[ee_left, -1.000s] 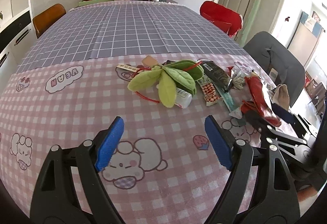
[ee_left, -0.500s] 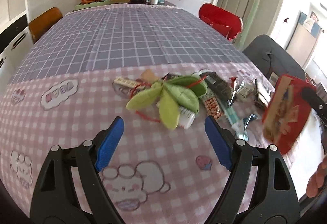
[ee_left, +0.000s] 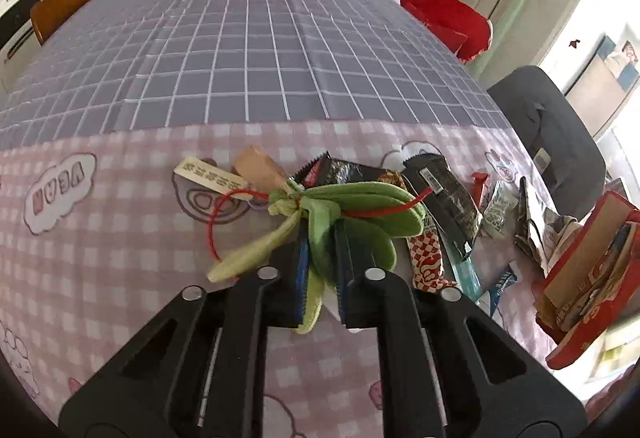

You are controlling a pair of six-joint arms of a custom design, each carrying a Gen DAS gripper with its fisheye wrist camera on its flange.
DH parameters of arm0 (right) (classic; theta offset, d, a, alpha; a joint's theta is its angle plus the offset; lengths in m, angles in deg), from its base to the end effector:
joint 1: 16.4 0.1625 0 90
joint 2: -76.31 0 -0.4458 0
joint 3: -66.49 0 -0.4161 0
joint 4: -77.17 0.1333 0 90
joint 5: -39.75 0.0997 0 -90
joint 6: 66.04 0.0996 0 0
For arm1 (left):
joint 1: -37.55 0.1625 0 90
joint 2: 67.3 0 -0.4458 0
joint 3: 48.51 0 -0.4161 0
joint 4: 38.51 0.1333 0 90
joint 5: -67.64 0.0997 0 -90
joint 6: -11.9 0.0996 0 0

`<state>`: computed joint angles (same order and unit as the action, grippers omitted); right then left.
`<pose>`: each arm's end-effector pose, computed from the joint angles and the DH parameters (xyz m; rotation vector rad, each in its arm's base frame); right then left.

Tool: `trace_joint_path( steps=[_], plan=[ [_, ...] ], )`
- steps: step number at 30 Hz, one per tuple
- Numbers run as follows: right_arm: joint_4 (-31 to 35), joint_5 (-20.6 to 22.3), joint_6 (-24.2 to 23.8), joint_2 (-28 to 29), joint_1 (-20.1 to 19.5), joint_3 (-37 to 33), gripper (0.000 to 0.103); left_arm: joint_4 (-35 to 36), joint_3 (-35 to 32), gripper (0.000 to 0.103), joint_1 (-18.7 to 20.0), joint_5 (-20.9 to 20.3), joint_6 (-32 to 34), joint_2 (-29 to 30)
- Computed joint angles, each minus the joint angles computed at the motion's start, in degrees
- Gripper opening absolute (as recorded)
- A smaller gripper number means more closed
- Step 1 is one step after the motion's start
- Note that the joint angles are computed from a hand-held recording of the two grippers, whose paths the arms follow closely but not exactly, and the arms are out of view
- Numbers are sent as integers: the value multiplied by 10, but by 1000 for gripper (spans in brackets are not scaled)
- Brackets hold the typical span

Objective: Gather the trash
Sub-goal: 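Close the right tool on the red paper bag while the left tool grasps the green plush toy, then carry the red bag over the wastebasket and open the right tool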

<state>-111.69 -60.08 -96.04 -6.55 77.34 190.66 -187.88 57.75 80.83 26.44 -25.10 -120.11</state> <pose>0.1489 -0.4956 0.3616 0.6039 -2.3926 1.2702 -0.3109 -0.5788 0.1284 0.1499 2.4397 -0.8338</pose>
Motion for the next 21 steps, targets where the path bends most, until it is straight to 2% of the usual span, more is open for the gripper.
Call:
trace_joint_path(
  steps=[4, 9, 13, 15, 21],
  plan=[
    [-6, -1, 1, -4, 0, 3, 17, -27, 22, 7, -25, 56, 9, -15],
    [-18, 6, 4, -21, -2, 10, 17, -90, 33, 7, -57, 90, 77, -24],
    [-36, 6, 10, -44, -6, 21, 17, -131, 27, 7, -79, 82, 130, -20],
    [-45, 8, 7, -57, -10, 27, 17, -117, 16, 7, -90, 92, 125, -11],
    [-86, -4, -2, -110, -28, 53, 17, -168, 0, 7, -121, 48, 185, 17]
  ],
)
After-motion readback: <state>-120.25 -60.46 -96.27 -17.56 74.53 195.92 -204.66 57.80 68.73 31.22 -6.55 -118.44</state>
